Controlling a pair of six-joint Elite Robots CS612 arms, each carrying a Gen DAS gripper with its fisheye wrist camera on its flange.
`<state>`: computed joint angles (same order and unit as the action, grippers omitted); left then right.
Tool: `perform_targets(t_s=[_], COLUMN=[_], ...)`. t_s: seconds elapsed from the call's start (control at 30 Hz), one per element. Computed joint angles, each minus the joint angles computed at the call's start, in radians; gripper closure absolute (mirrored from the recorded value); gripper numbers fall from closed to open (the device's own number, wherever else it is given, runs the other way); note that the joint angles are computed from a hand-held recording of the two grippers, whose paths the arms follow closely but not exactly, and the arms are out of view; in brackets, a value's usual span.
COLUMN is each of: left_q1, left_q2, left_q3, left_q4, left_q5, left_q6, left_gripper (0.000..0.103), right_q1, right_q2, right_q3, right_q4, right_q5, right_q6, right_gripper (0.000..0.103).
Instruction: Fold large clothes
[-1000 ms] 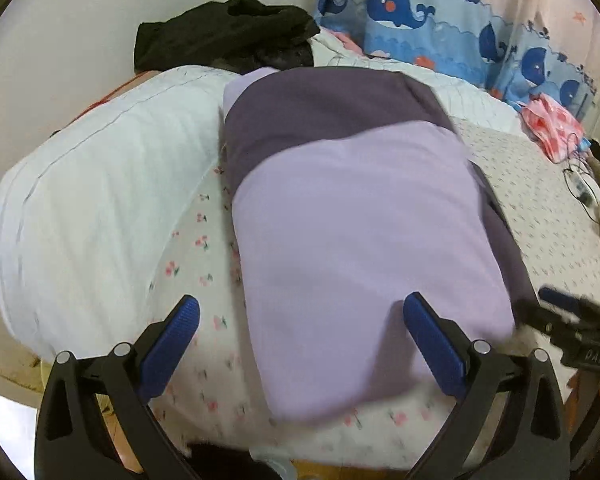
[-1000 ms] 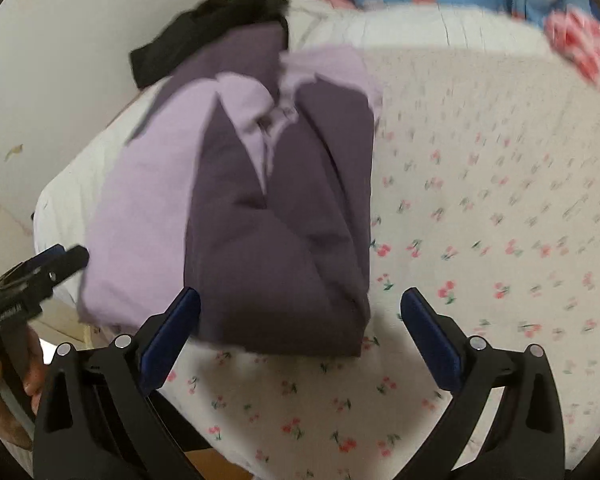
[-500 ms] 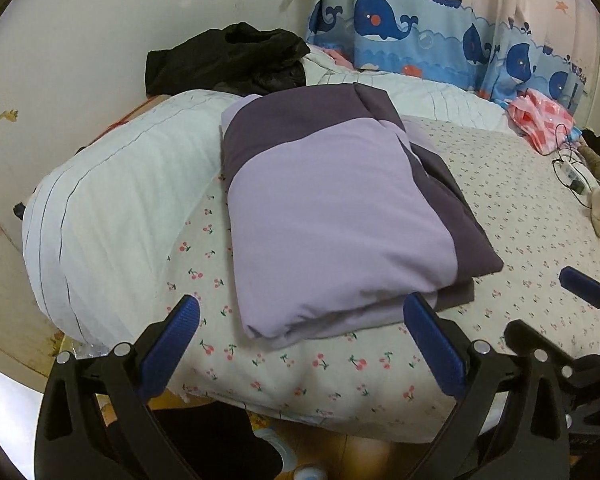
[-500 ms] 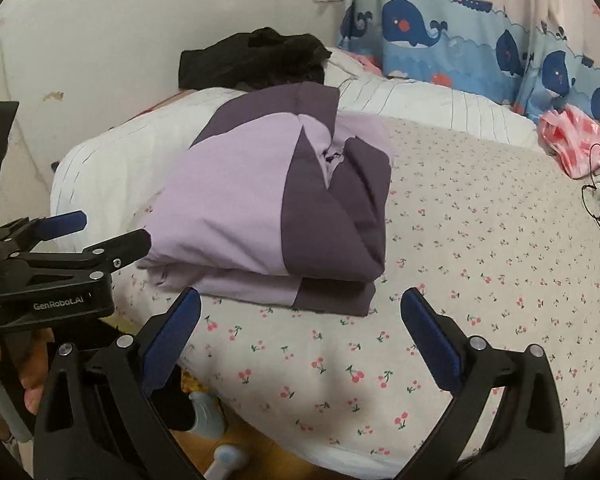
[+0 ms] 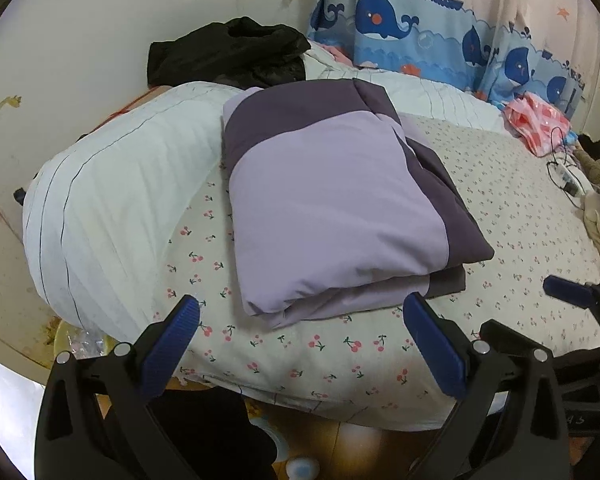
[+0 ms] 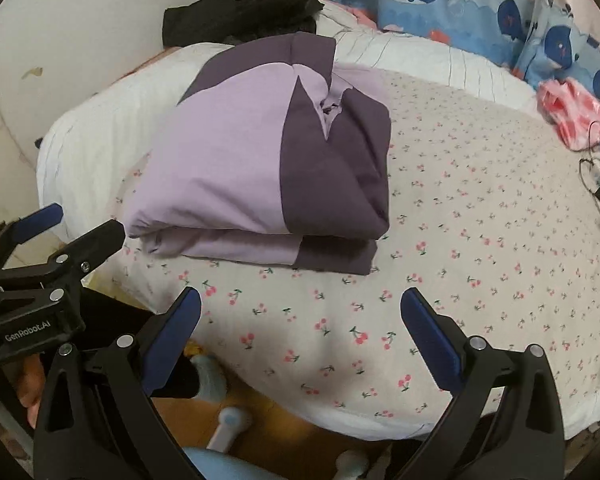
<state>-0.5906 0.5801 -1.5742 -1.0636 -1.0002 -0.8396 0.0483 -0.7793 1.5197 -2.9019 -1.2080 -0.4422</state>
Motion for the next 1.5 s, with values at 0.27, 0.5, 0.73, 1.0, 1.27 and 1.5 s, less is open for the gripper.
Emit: perform_targets(t_s=[0.27, 0.5, 0.73, 1.0, 1.27, 1.5], left_q1=[-0.002, 0.006, 0.004, 0.006, 0.006, 0.003], left_q2=[-0.004, -0.02, -0.026, -0.024, -0.019, -0.018], left_q3=[-0.004, 0.013, 0.014, 0.007, -0.003, -0.006], left_q4=[0.009, 0.054, 0.09, 0.095, 0.094, 0.091], left_q5=[0.001, -0.057, -0.048, -0.043, -0.043, -0.032], left_q6=[-0.025, -0.017, -0.041, -0.07, -0.084, -0.081], left_gripper=[0.006, 0.006, 0.006, 0.006, 0.006, 0.006], right_q1=[0.002, 0.0, 0.002, 0.003, 0.004, 0.005], right_q2=[-0.014, -0.019, -0.021, -0.021, -0.021, -0.021], right_q3=[0.014, 0.016, 0.02, 0.02, 0.019, 0.017], right_q4=[-0.01, -0.011, -0.01, 0.002, 0.015, 0.026], right_q5=[-0.023, -0.037, -0.05, -0.051, -0.044, -0.039], right_q6=[0.017, 0.05, 0.053, 0.052, 0.048, 0.042], right_gripper=[0.006, 0.006, 0.006, 0.006, 0.006, 0.006])
